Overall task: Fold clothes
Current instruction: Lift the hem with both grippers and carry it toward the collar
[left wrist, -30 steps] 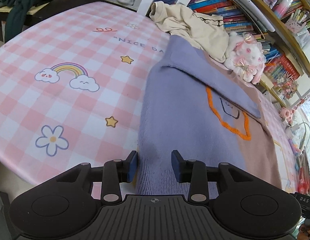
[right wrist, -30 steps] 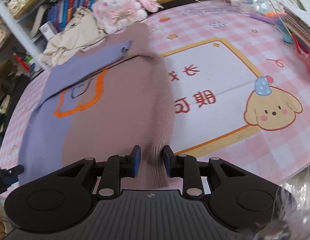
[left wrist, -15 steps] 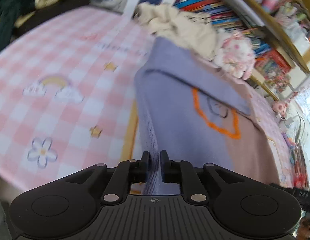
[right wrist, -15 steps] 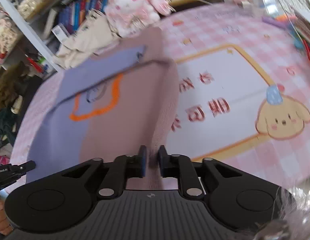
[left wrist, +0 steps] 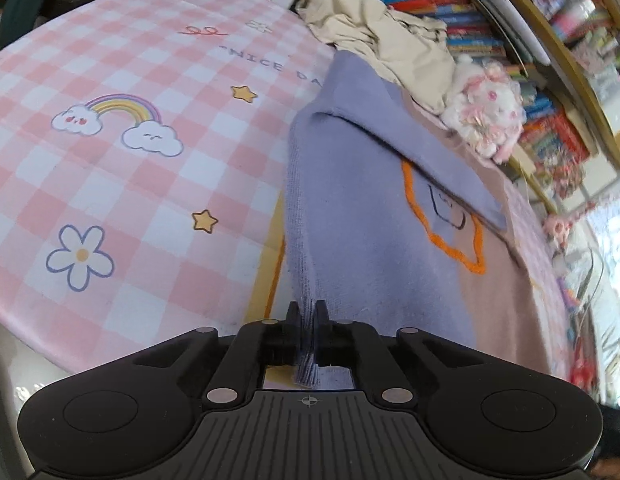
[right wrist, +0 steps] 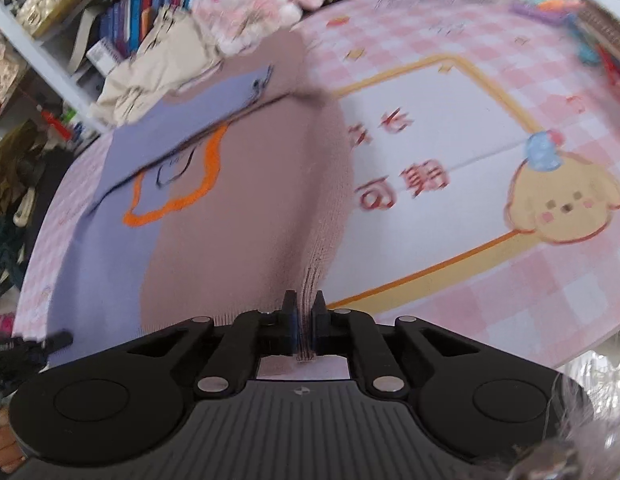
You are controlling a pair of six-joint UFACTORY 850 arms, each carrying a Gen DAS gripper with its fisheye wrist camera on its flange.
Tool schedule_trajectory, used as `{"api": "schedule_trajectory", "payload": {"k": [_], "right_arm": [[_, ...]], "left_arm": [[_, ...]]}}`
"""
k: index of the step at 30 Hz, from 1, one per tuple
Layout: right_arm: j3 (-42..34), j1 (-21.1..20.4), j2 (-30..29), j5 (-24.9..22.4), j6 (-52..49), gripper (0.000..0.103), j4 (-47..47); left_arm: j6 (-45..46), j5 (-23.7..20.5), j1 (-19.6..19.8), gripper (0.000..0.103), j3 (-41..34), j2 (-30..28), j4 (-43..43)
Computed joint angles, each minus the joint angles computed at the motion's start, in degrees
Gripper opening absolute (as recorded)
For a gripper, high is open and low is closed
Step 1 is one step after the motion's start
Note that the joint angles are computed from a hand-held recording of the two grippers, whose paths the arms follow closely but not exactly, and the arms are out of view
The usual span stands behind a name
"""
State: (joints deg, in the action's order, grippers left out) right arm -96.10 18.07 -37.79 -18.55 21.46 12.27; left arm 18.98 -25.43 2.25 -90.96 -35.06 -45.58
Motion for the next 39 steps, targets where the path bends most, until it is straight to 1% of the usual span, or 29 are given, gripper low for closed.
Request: {"api": "schedule_trajectory", "payload": {"k": [2,6,8,9,11,15,18,19,20,22,24,25,29,31,34,39], "right_arm": [[1.8,-0.1,1.4,1.4,-0.1,0.006,-0.2],[2.6,-0.6,1.6,-0.8,-7.5,0.006,7.0],[2.9,-0.8,1.6,-0.7,-8.4,0.007,9.1],[3.1,-0.8,1.6,-0.7,-8.7,0.010,10.0],[3.3,-1.2,1.7,-0.8,-11.2,0.012,13.4],[3.0,-1.2,1.4,-1.1,-13.9,0.013,16.5],[3.0,-1.3,1.3,-0.7,-16.2,0.012,19.4],[2.8,-1.4,1.1,-0.9,-16.2,0.012,19.6],[2.6,-1.6,1.0,-1.1,-16.1,0.007,19.7],[2.8,-1.8,1.1,-1.3,-16.6,0.006,20.1],[3.7,-1.7,1.8,-0.9,-14.4,0.006,18.2],[4.3,-1.8,2.2,-0.7,-14.6,0.006,18.9],[7.1,-2.0,4.5,0.2,-16.5,0.006,22.4],[8.7,-2.0,5.7,0.8,-18.0,0.006,24.9],[11.5,-2.0,8.0,1.9,-20.7,0.006,29.1],[16.1,-1.6,11.8,2.7,-23.0,0.006,32.9]], "left_arm": [[2.2,0.3,0.0,0.004,1.2,0.9,-1.7],[4.8,-0.4,0.5,0.005,2.6,1.6,-3.6],[5.2,-1.5,0.9,0.007,2.5,1.3,-4.9],[5.5,-2.0,1.1,0.008,2.5,1.2,-5.7],[5.9,-2.6,1.3,0.011,2.4,1.0,-7.1],[8.2,-3.4,1.2,0.013,2.7,0.8,-10.7],[9.5,-4.2,1.6,0.012,2.7,0.2,-14.3],[9.5,-4.6,1.8,0.010,2.5,0.0,-15.4],[9.5,-5.1,2.1,0.005,2.4,-0.3,-16.4],[10.5,-5.4,2.3,0.004,2.5,-0.5,-18.0],[11.1,-5.6,2.4,0.004,3.0,0.0,-18.0],[11.4,-5.7,2.4,0.004,3.3,0.2,-17.9],[15.5,-7.4,3.2,0.004,5.9,1.9,-23.2],[16.9,-8.0,3.6,0.004,7.1,2.7,-24.2],[20.1,-9.8,4.4,0.004,9.4,4.1,-28.0],[23.4,-13.2,5.8,0.004,12.9,6.3,-31.6]]}}
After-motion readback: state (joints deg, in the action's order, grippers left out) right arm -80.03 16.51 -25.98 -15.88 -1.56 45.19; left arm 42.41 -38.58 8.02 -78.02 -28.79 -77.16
